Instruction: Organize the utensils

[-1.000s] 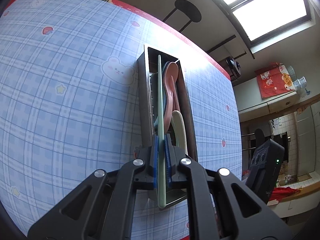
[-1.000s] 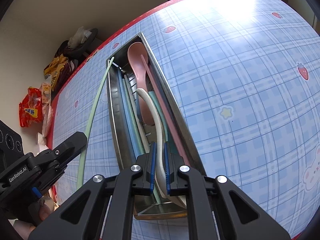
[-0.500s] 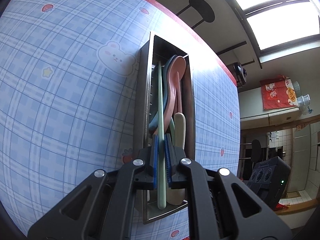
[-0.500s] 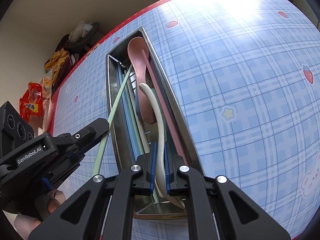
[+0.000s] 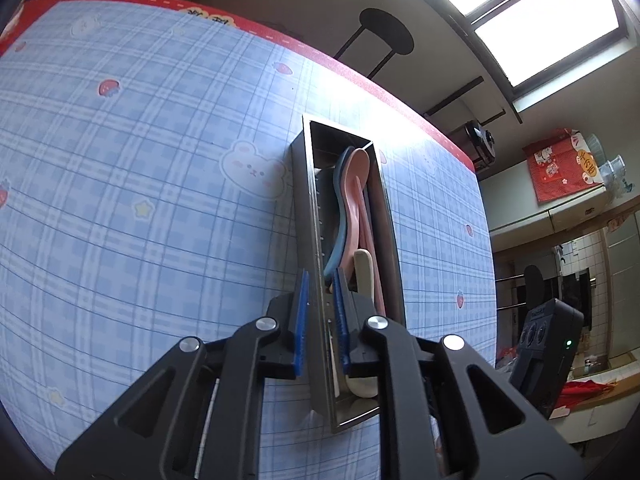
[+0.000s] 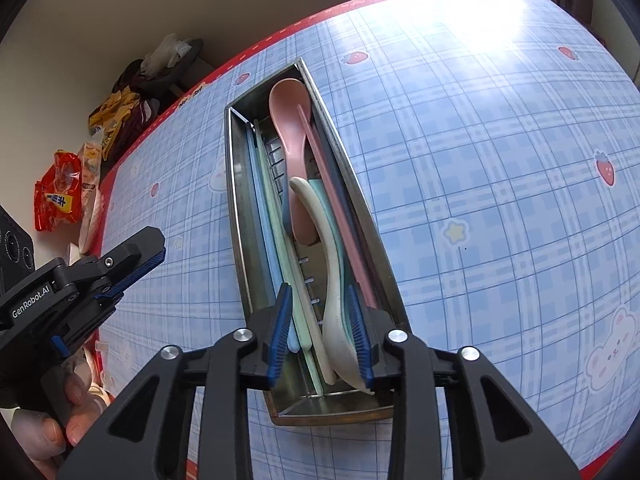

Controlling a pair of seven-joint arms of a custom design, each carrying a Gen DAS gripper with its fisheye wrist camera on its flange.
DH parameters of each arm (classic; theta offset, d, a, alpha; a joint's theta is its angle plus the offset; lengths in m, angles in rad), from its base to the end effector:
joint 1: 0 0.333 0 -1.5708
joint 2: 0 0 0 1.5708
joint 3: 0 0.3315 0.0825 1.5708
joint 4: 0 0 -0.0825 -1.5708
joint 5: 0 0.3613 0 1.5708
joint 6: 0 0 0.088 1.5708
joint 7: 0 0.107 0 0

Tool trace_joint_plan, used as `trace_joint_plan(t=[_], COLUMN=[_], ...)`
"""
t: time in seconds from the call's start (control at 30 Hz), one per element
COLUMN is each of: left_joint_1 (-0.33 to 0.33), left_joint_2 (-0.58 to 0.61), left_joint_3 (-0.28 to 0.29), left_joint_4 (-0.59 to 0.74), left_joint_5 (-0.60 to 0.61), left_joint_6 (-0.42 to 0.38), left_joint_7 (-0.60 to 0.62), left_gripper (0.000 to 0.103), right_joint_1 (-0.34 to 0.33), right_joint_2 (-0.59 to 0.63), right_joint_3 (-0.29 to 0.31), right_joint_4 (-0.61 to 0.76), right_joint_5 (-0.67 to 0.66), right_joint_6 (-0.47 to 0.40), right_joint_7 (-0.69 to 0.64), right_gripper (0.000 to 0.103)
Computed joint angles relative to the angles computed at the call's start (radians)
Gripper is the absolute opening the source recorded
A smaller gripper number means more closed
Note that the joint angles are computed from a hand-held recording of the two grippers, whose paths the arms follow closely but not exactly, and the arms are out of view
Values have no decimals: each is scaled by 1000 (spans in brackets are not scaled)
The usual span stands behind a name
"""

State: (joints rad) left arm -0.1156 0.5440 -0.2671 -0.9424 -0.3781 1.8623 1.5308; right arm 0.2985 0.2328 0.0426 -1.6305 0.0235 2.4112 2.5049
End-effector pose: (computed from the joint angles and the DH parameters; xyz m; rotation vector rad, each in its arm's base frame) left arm 0.6736 -0.2285 0.6372 1.7276 -2.2020 0.8798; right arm 0.6204 0.2171 0.5660 -1.1989 2.3007 -0.0688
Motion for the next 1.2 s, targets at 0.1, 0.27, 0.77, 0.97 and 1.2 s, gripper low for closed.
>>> trace_joint_plan(t=[0.1,0.27,0.77,0.97,1.2], left_joint_1=[7,22,99,138,139], left_joint_2=[-28,-83,-317,-387,-491], left_joint_3=[8,24,61,74,113], left_joint_4=[-11,-39,-209,-231,-323], left_joint_5=[26,61,35,-95,-200], left_joint_6=[5,29,235,251,300], left_joint_7=[54,144,468,600,720], left_gripper=[15,24,97,97,97], right_joint_1=[15,44,127,176,235], right_joint_2=[-1,-8,-118,-151,-165], right_joint_3=[-9,-18,15,53,98], right_joint_4=[33,101,189,239,283], right_joint_5=[-56,-180,-554,-735,-892], right_joint_6=[-41,-153,-275,-386,-518], right_joint_7=[21,40,158,259,337], right_gripper=[36,61,97,97,97])
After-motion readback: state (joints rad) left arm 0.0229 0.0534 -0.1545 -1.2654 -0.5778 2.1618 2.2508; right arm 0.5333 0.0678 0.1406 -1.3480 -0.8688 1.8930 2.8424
